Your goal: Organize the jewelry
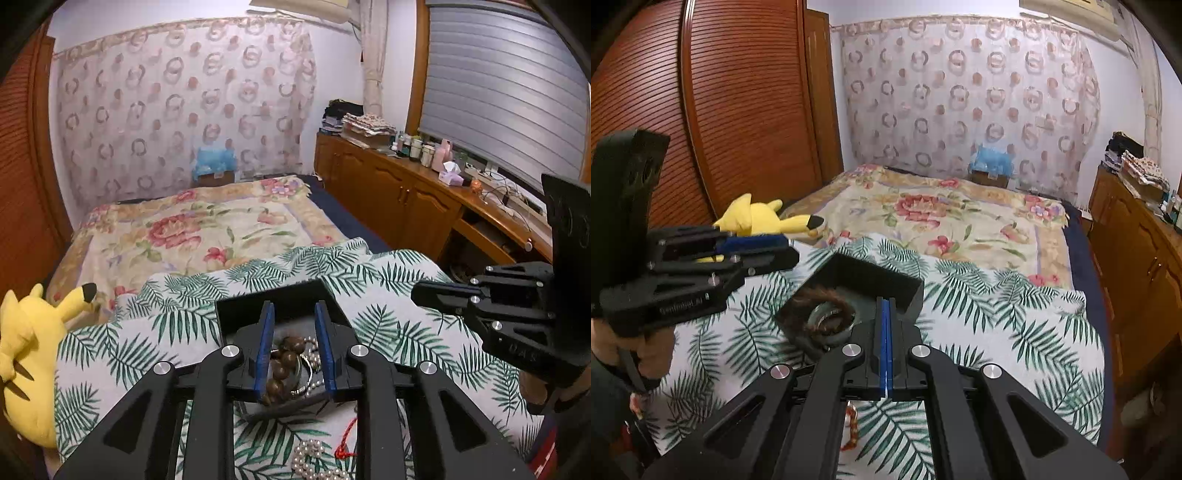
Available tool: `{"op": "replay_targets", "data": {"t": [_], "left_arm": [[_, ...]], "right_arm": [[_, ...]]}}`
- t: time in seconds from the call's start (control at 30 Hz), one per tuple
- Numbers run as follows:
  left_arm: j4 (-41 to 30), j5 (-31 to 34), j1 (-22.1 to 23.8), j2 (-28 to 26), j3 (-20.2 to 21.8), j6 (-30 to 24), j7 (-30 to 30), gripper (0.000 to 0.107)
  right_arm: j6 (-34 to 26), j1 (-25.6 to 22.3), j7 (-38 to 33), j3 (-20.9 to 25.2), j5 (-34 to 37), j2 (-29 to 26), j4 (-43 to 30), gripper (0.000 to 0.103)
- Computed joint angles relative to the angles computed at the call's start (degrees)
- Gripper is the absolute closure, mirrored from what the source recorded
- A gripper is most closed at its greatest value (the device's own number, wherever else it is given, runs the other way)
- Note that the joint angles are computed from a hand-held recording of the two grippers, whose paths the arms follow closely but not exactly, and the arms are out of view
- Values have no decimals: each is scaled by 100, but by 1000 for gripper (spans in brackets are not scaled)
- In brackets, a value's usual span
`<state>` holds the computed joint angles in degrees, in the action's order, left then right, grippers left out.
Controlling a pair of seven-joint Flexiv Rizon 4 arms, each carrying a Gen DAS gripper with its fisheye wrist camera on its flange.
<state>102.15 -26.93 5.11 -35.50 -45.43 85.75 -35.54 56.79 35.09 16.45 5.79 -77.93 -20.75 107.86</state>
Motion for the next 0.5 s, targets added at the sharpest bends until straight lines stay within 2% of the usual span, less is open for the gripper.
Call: {"op": "replay_targets", "data": {"t": [0.13,0.5], "left_arm": [[417,56,374,61,-293,188,19,84],[1763,859,1928,53,-1392,608,-371,79]], "right_arm": [[-28,92,315,53,-222,23,174,102],[-313,530,1214,299,-549,-122,429,102]]}}
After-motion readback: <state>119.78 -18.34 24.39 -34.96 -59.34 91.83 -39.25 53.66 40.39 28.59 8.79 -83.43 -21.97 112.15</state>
